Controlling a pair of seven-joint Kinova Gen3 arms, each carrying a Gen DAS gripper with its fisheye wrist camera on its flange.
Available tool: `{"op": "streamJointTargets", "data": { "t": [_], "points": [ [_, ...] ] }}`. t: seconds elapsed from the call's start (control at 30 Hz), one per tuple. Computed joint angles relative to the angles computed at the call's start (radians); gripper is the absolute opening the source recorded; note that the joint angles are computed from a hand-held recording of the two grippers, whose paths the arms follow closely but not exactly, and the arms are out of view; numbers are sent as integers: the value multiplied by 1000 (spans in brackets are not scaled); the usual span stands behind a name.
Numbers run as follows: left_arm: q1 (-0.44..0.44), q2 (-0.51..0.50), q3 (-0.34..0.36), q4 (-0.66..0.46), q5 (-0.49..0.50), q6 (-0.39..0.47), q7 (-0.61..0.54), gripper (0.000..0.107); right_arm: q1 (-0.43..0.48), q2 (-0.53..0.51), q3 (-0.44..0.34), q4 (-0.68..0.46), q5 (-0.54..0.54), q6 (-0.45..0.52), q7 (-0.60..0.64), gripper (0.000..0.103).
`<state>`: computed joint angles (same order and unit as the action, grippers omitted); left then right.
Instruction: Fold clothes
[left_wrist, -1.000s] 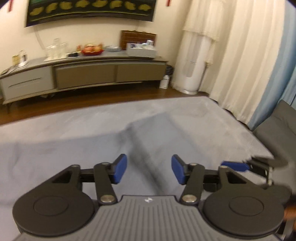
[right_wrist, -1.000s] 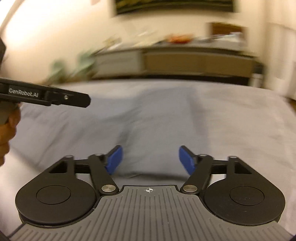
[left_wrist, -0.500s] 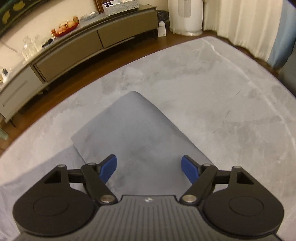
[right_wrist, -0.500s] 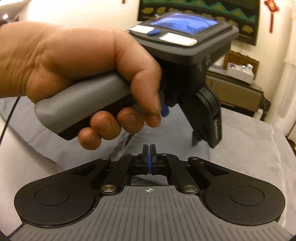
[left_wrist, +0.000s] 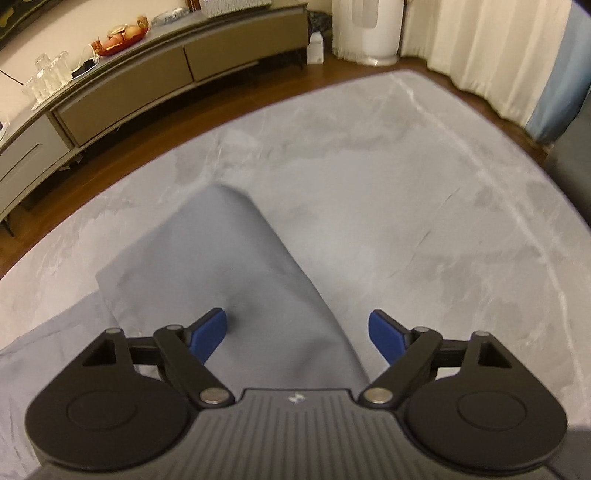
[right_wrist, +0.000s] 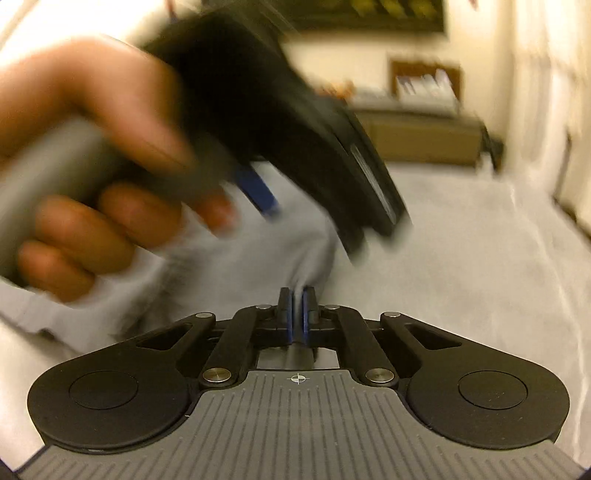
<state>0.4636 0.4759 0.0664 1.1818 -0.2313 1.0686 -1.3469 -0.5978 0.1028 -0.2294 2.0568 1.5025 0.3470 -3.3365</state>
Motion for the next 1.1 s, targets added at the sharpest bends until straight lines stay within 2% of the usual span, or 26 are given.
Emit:
{"op": "streamJointTargets", "data": {
  "t": [0.03,0.07,0.1,0.13,0.17,0.2,0.23,0.27,0.3,0.33,0.37,0.4,0.43,0.53,0.6,0.67,0.77,0.83,0.9,0.97,1.03,1.1],
  "points": [
    [33,3,-46,3,7,0,-12,84,-12,-10,-10,3,41,12,-25,3],
    [66,4,-93,10,9,-1,-25,56,-17,-17,-27,4,76,26,-48,3],
    [87,2,-132,18,29,-5,-40,37,-3,-18,-48,10,94,44,-79,3],
    [104,-2,-175,27,64,-8,-61,23,21,-19,-79,13,97,57,-93,4],
    [123,-6,-221,35,102,-12,-84,18,44,-20,-105,12,83,62,-90,9],
    [135,-16,-254,51,130,-26,-100,17,65,-23,-127,9,55,65,-74,21],
    [129,-29,-270,66,171,-43,-111,15,91,-25,-160,4,17,78,-52,63],
    [107,-42,-268,80,211,-56,-114,14,131,-17,-197,-4,-24,80,-24,95],
    [82,-54,-261,93,252,-68,-118,14,172,-10,-227,-11,-64,67,8,97],
    [75,-63,-271,104,293,-80,-133,14,218,-2,-264,-15,-105,42,49,89],
    [77,-69,-285,113,331,-92,-153,14,265,8,-309,-22,-146,33,89,61],
    [61,-76,-280,125,371,-105,-178,14,300,16,-348,-28,-186,40,115,41],
    [32,-85,-257,135,412,-120,-205,13,316,6,-371,-37,-227,63,154,11],
    [-106,-130,-126,178,534,-178,-275,13,282,-49,-383,-61,-314,184,249,6],
    [-199,-185,-44,241,615,-237,-333,13,224,-113,-379,-47,-296,266,280,5],
    [-291,-246,11,314,697,-273,-411,13,178,-135,-425,-42,-221,347,280,5],
    [-430,-326,29,447,803,-306,-524,13,95,-59,-494,-63,-112,469,240,5],
    [-504,-338,34,496,807,-298,-537,15,48,33,-526,-94,-44,511,235,5],
    [-504,-330,-6,510,747,-281,-497,17,-28,126,-499,-129,-9,535,270,5],
    [-430,-309,-81,505,666,-275,-450,26,-66,209,-496,-164,-2,579,295,5],
    [-387,-304,-113,507,632,-287,-430,29,-116,275,-463,-202,-20,597,344,6],
    [-341,-309,-154,517,621,-304,-433,32,-160,299,-421,-233,-71,596,400,23]
  ]
}}
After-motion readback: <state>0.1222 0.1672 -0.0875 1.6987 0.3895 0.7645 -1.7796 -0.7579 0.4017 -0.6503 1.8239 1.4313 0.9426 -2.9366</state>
